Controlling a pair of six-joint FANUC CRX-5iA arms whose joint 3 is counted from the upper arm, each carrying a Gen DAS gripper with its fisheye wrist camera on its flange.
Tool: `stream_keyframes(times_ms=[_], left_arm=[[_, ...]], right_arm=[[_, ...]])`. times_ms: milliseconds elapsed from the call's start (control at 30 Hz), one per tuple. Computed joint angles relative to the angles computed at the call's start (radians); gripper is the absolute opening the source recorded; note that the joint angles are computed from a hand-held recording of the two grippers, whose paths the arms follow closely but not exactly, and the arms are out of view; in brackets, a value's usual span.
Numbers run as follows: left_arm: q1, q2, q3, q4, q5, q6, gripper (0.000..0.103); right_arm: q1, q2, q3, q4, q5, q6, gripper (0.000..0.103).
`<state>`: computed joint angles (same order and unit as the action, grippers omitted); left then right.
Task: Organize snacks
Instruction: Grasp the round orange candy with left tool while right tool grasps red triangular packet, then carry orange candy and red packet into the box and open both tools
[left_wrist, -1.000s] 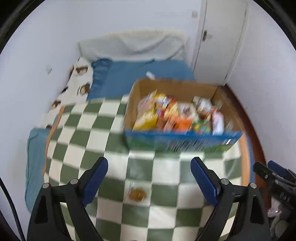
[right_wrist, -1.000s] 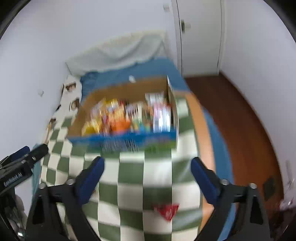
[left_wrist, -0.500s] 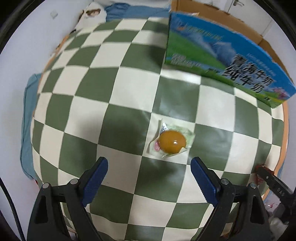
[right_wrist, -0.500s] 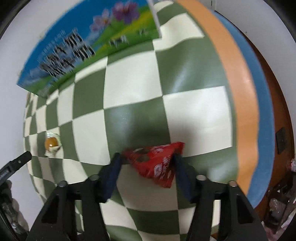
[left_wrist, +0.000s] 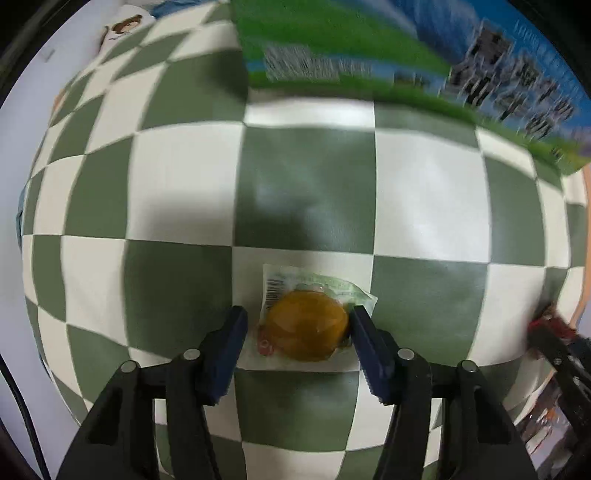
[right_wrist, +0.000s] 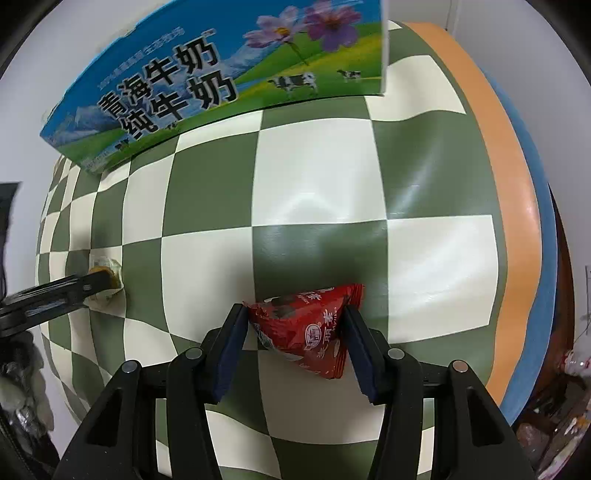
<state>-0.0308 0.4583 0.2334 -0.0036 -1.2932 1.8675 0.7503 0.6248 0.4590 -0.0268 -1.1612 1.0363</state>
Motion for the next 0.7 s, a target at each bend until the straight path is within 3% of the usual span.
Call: stream_keyframes(times_ms=[167, 467, 567, 700], left_arm=[[-0.017, -0.029, -0.021, -0.012, 0.028, 0.015, 0.047], [-0.028, -0.119, -0.06, 0.121, 0.082, 0.003, 0.045], [-0.037, -0.141, -0.016, 0.174, 0.103, -0.021, 0.045], [-0.014, -0.076, 0.165, 0.223, 0.07, -0.071, 0.045]], right_arm=[[0.002, 0.031, 0.06, -0.004, -0.023, 0.016, 0.054], [-0.006, 0.011, 0.105, -0.045, -0.001, 0.055, 0.053], [-0.011, -0.001, 0.142, -0.065, 0.01, 0.075, 0.053], [-0.032, 0.008, 0.244, -0.083, 0.007, 0.109, 0.053]])
